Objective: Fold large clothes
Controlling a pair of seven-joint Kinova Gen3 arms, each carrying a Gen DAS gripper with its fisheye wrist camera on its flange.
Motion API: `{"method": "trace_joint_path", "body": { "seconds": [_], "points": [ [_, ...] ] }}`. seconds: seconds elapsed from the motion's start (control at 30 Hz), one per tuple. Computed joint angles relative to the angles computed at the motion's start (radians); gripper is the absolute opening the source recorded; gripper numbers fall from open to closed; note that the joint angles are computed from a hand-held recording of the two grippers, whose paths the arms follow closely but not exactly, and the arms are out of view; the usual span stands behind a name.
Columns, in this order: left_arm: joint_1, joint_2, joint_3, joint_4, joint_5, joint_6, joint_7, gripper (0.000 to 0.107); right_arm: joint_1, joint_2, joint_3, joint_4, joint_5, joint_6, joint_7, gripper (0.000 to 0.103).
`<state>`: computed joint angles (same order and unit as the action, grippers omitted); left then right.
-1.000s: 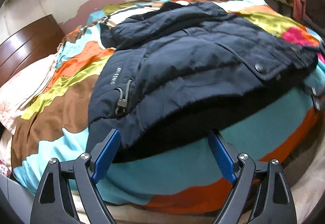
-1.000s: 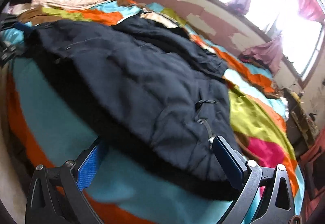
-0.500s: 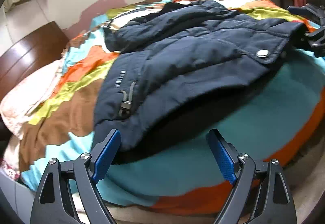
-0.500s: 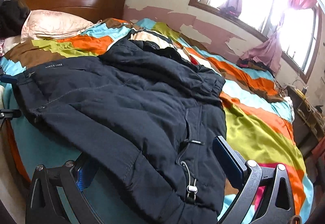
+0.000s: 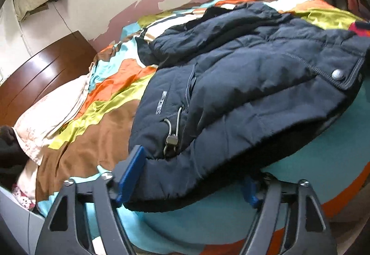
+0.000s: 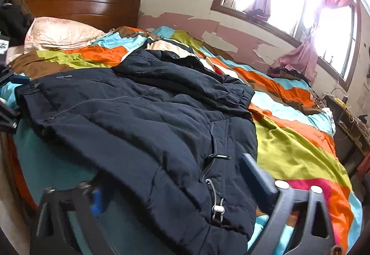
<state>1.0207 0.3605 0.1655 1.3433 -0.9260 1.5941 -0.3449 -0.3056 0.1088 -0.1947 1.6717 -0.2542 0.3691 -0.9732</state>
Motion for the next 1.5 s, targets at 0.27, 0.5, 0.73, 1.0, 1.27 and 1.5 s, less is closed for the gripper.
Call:
{"method": "trace_joint_path", "body": {
  "seconds": [0.27,0.5,0.73,1.0,1.27,1.5],
  "points": [
    [0.039,0.030,-0.005,-0.009,-0.080,-0.001,-0.102,0.029,0.001,-0.010,-0.015,0.033,-0.037,-0.019,0.095,0.038],
    [0.028,-0.003,-0.002,0.036,-0.088,-0.053,-0.076,0.019,0.013,-0.003,-0.011,0.018,-0.083,0.018,0.094,0.032],
    [0.038,-0.042,0.008,0.063,-0.150,-0.085,0.056,0.010,0.058,0.001,-0.021,-0.003,-0.221,0.073,0.127,0.011],
    [0.067,-0.074,0.038,0.027,-0.236,-0.062,0.126,0.005,0.064,-0.088,0.000,0.067,-0.419,-0.017,0.238,0.009],
    [0.156,-0.073,0.075,-0.050,-0.249,0.040,0.094,0.005,-0.001,-0.206,0.124,0.129,-0.522,0.056,0.348,0.009],
    [0.155,-0.089,0.062,-0.153,-0.240,0.030,0.032,0.005,-0.019,-0.210,0.190,0.037,-0.515,0.196,0.306,0.008]
  ]
}}
